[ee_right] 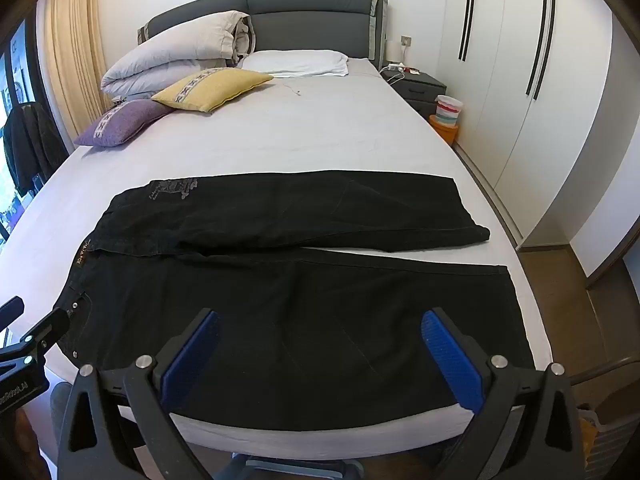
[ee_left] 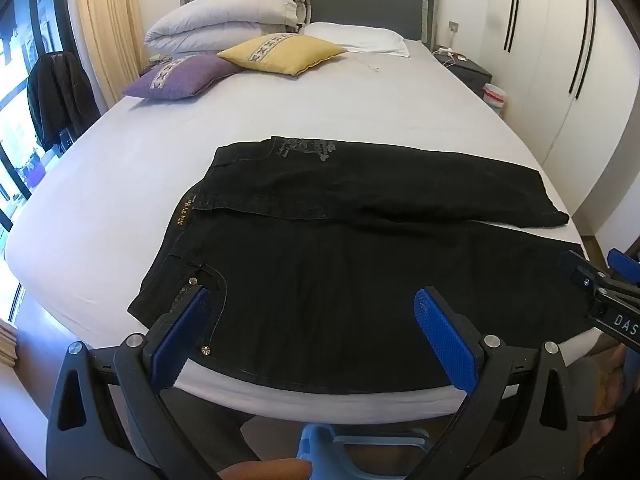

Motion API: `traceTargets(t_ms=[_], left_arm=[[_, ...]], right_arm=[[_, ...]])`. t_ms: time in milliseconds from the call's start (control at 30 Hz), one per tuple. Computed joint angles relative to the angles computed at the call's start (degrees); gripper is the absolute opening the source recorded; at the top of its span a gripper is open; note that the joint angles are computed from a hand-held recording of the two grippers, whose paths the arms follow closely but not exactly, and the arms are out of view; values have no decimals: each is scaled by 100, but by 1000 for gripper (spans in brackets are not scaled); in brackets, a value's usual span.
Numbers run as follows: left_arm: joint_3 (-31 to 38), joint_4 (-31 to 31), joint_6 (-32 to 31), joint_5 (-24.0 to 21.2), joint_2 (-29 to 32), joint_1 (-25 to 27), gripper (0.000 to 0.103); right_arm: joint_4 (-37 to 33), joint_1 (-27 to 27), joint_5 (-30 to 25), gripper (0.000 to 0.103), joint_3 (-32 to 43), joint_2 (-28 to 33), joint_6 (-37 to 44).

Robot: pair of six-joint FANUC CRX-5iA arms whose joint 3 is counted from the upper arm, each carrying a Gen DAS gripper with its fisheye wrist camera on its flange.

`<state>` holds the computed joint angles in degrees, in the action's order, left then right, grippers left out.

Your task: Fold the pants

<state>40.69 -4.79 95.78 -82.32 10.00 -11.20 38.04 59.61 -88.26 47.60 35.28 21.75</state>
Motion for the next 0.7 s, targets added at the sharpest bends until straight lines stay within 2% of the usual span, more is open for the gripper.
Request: traceTargets(t_ms=[400,700], left_arm=[[44,51,-12,-53,19,70,103],[-218,13,-1,85,-63,99,103]], right_arm=[[-14,-1,32,103,-164,-61,-87],[-7,8,24,103,-165,-50,-83]])
